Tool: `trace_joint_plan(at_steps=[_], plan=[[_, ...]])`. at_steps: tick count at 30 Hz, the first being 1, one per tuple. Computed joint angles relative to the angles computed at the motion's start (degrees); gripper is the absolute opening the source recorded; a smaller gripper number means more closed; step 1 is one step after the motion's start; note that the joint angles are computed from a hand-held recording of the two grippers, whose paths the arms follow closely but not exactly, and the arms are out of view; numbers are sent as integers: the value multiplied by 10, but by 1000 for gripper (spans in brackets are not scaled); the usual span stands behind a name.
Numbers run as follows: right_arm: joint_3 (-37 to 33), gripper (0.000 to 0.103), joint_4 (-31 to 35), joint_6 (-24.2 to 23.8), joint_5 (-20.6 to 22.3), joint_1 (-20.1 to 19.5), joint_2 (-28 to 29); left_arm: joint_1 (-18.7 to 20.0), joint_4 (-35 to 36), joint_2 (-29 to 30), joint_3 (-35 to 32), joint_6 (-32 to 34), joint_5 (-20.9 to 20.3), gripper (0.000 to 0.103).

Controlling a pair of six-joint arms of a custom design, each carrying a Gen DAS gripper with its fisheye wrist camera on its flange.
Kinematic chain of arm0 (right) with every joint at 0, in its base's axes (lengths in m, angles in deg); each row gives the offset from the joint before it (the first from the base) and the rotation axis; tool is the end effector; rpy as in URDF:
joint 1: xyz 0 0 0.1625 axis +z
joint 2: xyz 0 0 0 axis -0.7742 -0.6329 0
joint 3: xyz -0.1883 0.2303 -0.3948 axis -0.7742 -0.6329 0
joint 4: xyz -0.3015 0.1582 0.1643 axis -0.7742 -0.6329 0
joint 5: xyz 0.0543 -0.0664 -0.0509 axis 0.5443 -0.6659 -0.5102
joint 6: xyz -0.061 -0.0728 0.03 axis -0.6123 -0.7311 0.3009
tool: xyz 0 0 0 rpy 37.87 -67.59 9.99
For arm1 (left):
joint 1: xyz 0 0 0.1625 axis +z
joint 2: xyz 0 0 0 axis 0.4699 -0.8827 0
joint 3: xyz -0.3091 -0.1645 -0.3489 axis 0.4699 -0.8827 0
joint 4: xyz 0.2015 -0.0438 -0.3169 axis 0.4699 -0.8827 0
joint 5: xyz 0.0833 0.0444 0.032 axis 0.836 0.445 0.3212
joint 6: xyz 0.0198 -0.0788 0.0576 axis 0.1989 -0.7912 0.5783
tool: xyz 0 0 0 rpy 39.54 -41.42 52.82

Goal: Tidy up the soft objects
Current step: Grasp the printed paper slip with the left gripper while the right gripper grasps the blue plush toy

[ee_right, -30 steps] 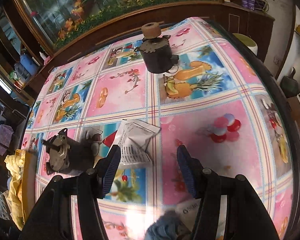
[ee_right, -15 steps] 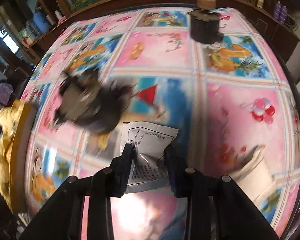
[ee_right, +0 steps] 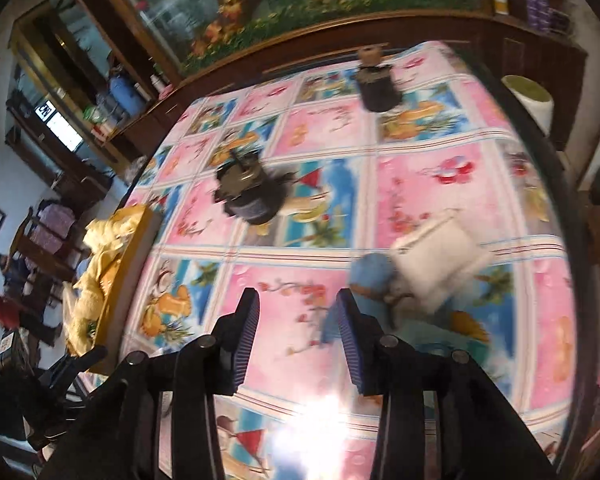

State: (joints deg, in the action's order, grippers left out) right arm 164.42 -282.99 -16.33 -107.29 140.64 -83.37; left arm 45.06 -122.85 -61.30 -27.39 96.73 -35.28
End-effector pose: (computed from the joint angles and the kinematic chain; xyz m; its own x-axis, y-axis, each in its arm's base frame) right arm 0.0710 -0.7608 0.1599 -0.7892 0.5069 0.3466 0.0258 0.5913 -0.8060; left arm -0.1080 -0.9138 0.0669 -0.5648 0.7416 -0.3621 0.7956 0.6059 0.0000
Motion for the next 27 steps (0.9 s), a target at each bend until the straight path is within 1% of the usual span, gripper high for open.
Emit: trace_joint_plan(at_steps=[1, 2, 4, 8, 9, 11, 15, 18, 20, 21, 22, 23, 24, 27], plan=[[14, 41, -14, 5, -17, -3, -5, 0, 9, 3, -4, -4, 3, 73], [14, 41, -9, 12, -22, -6, -7, 0, 20, 6, -7, -8, 6, 73], [16, 41, -1, 24, -12, -14, -10, -1, 35, 11, -11, -12, 10, 73], [-2, 41, 14, 11, 14, -21, 6, -5, 51, 24, -19, -15, 30, 73], [-11, 41, 25, 10, 20, -22, 10, -6, 33, 24, -10, -8, 34, 73], [-31, 41, 46, 8, 23, -24, 21, -9, 25, 29, -12, -4, 41, 73], [-80, 41, 81, 12, 8, -27, 48, -12, 12, 42, -23, 4, 46, 75], [-109, 41, 96, 9, -2, -28, 66, -11, -4, 46, -23, 21, 36, 74], [-129, 42, 92, -15, -24, -23, 80, -7, -9, 40, -13, 43, 5, 60], [-138, 42, 95, -28, -36, -19, 87, -6, -6, 39, -11, 48, 0, 59], [-144, 41, 95, -41, -44, -17, 91, -6, -15, 36, -2, 54, -2, 57], [-147, 40, 95, -51, -46, -16, 94, -5, -13, 34, 0, 58, -10, 46], [-148, 33, 94, -58, -45, -16, 96, -3, -2, 32, -2, 57, -22, 43], [-139, 23, 74, -74, -31, -15, 96, 0, 24, 31, -16, 37, -48, 43]])
